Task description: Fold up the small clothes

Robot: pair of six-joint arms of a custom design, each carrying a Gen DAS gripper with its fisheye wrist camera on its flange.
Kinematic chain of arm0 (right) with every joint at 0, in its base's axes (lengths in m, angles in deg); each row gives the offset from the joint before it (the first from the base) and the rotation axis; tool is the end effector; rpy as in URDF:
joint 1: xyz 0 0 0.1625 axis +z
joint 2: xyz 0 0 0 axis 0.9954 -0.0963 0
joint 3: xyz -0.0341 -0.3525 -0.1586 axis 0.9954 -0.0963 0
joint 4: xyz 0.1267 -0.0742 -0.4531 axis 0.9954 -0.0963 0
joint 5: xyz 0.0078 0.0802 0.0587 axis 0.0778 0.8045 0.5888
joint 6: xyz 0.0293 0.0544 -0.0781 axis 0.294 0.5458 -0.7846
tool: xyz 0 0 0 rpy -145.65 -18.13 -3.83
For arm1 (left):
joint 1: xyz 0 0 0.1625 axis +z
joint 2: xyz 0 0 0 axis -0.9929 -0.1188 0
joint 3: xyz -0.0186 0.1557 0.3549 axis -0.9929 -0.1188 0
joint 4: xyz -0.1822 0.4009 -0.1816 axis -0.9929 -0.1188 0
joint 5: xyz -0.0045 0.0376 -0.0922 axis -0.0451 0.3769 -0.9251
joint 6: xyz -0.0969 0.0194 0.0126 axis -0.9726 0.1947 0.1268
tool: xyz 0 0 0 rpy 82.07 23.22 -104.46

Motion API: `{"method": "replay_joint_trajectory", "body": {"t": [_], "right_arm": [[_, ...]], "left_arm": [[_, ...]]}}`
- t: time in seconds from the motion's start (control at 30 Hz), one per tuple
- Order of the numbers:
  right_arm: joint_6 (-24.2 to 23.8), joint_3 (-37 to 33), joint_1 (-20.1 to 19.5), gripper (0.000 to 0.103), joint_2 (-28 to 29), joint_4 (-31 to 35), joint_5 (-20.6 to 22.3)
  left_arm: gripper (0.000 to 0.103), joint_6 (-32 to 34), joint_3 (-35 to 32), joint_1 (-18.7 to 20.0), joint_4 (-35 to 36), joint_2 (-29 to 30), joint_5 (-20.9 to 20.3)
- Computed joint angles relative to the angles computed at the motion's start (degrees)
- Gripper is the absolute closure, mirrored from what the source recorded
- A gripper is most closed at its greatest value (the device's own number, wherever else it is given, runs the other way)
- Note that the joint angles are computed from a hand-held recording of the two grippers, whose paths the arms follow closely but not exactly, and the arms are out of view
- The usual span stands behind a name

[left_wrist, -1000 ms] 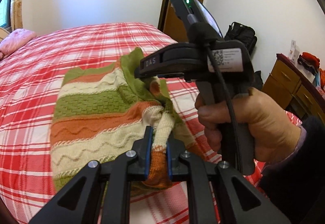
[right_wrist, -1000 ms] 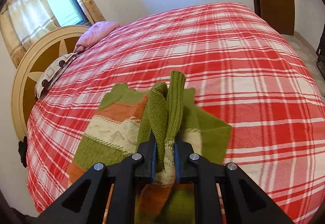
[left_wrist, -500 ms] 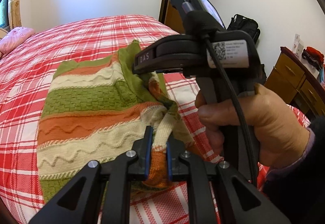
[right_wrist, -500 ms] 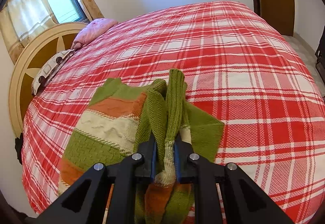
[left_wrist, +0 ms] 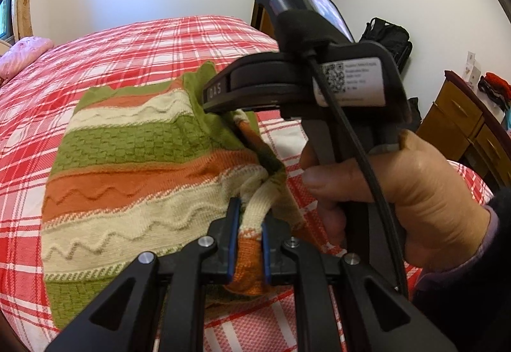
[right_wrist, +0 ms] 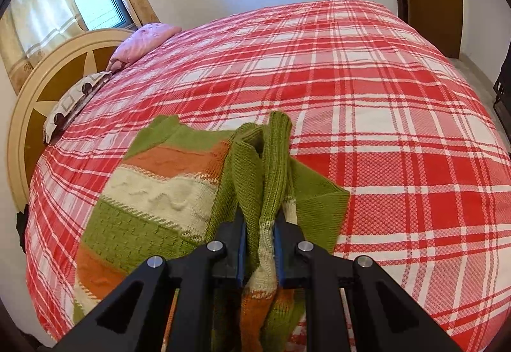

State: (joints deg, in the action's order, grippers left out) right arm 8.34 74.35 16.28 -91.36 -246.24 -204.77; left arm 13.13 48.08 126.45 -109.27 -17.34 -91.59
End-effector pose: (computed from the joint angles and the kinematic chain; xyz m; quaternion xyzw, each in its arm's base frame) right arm 0.1569 -0.4450 0.1254 -0.0238 -0.8745 0.3959 0.2790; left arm -0.1990 -0.4124 0.1031 0.4607 0.8689 -0.1365 0.1187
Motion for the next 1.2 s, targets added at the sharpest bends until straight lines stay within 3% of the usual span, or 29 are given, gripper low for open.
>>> {"method": "replay_joint_trajectory", "body": {"t": [0.17, 0.43, 0.6, 0.67, 0.73, 0.77, 0.8, 0.87, 0.9, 0.93, 0.97, 1.07, 1.2], "right_arm": [[0.92, 1.08, -2.15, 0.089, -0.62, -2.01, 3.62], [-0.66, -1.41, -1.29, 0.089, 2.38, -2.95, 0.11], [1.52, -0.24, -1.65, 0.088, 1.03, -2.48, 1.29], [1.82, 0.75, -1.56, 0.082, 0.35, -3.12, 1.46], [3.05, 2.19, -0.76, 0.062, -0.7, -3.63, 0.03], [4.82, 3.46, -0.1, 0.059, -2.08, -2.9, -0.99], [6.49, 4.51, 0.58, 0.057, -3.2, -2.41, -2.1], [9.27, 6.98, 3.7, 0.057, -4.42, -4.69, -7.33], [9.05, 7.8, 5.6, 0.057, -4.01, -7.22, -9.9], [8.21, 8.76, 7.5, 0.057, -3.49, -10.41, -11.27], [7.67, 10.27, 9.62, 0.057, -3.22, -13.56, -10.83], [11.17, 12.59, 13.01, 0.057, -2.91, -13.89, -9.05], [16.31, 12.33, 17.73, 0.057, 2.85, -15.1, -12.07]], "left_arm": [[0.09, 0.04, 0.17, 0.22, -0.99, 0.86, -0.04], [0.09, 1.5, 1.09, 0.54, -3.81, 1.25, -0.75], [0.09, 2.08, 1.23, 0.39, -3.37, 1.04, -1.15], [0.087, 2.77, 0.8, 0.74, -1.69, 0.41, -1.53], [0.083, 3.28, 0.57, 0.91, 0.57, -0.99, -1.81], [0.082, 4.05, 0.6, 0.99, 1.7, -2.07, -1.86], [0.078, 5.13, 0.63, 1.1, 2.69, -3.09, -1.88], [0.054, 8.22, 1.1, 1.82, 4.85, -6.31, -1.88], [0.034, 9.56, 1.47, 2.45, 4.91, -7.83, -1.83], [0.026, 10.58, 1.97, 3.24, 4.21, -9.42, -1.63], [0.026, 11.11, 2.24, 4.09, 3.93, -10.89, -1.45], [0.026, 12.53, 2.05, 6.06, 4.8, -13.68, -0.76], [0.026, 11.78, 1.23, 7.78, 3.22, -14.01, 2.5]]}}
